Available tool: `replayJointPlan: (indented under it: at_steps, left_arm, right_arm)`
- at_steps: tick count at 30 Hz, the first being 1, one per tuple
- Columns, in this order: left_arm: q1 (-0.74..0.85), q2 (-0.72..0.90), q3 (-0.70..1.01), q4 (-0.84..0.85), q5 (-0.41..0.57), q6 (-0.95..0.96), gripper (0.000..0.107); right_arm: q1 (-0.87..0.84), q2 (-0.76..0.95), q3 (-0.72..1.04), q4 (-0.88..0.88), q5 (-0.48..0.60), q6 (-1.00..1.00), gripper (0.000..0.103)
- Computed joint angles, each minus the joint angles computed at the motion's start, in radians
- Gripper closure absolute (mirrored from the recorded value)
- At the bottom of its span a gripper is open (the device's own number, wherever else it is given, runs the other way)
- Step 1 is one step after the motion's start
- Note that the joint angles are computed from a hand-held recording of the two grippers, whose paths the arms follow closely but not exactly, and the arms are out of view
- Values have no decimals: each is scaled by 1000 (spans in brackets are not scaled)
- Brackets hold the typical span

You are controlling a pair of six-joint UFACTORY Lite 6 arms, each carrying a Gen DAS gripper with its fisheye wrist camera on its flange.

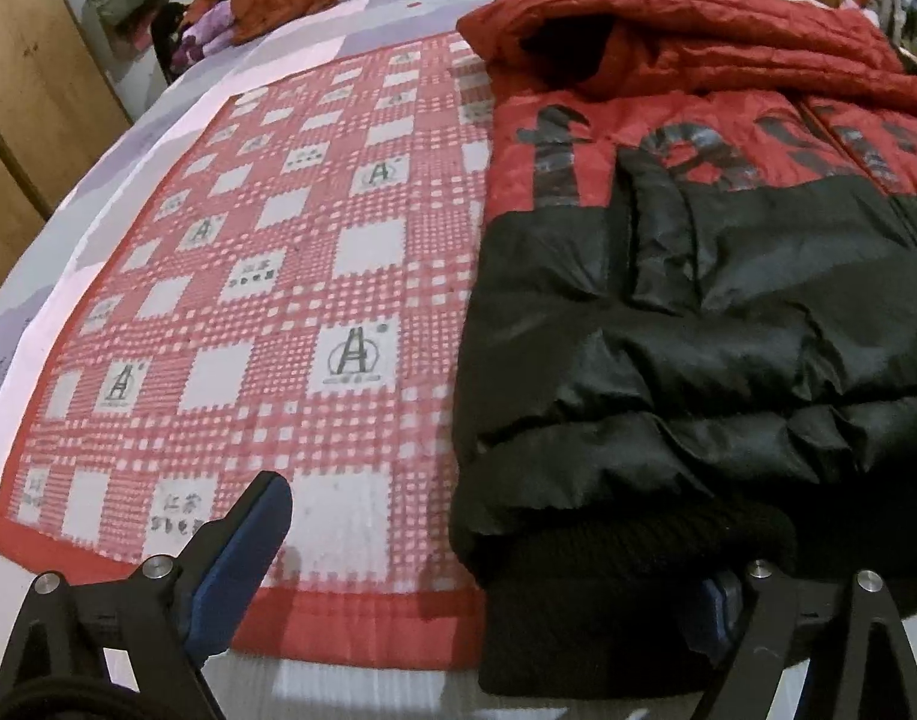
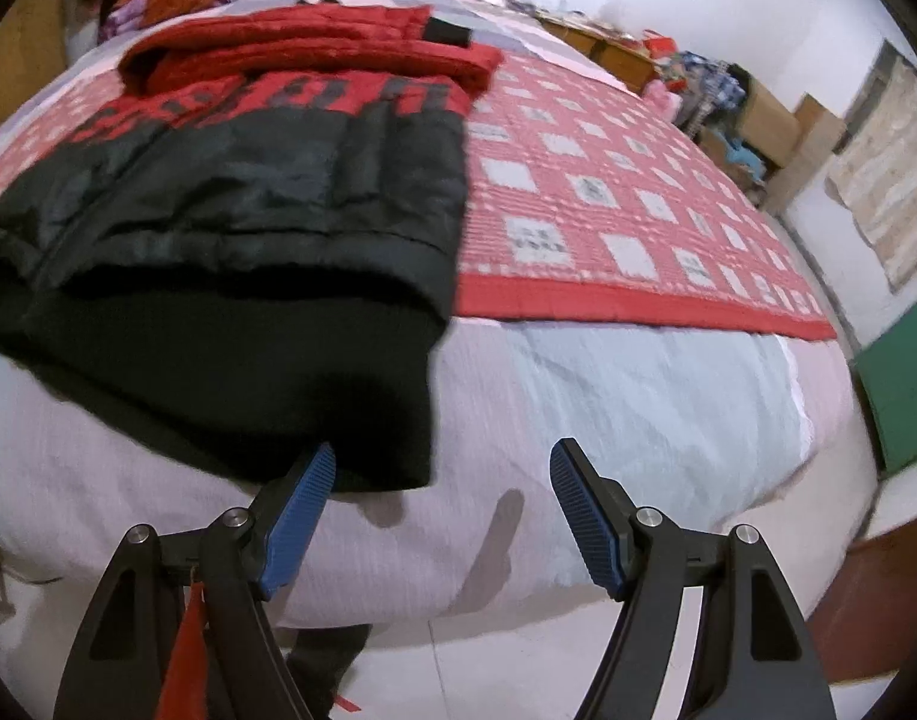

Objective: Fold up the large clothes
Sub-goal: 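Move both tools to the black hem of the jacket, then grasp the black hem with both tools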

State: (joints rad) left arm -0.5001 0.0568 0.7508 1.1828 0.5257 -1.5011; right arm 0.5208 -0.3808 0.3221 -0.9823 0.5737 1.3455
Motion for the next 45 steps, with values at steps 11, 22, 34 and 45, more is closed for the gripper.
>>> replayJointPlan:
  at_steps: [11, 22, 34, 45]
  left_arm:
    - [85, 15, -4, -21, -198, 79, 45]
    - [133, -74, -37, -254, -286, 358, 88]
    - [64, -404, -76, -794, -98, 948, 89]
    - [-287, -787, -108, -989, 464, 846, 89]
  right_arm:
    - [-50, 173, 121, -258, -110, 180, 31]
    - [-269, 204, 150, 82, -362, -70, 90]
    - [-316, -202, 168, 650, -115, -739, 92]
    - [-406, -714, 261, 948, 640, -1168, 92]
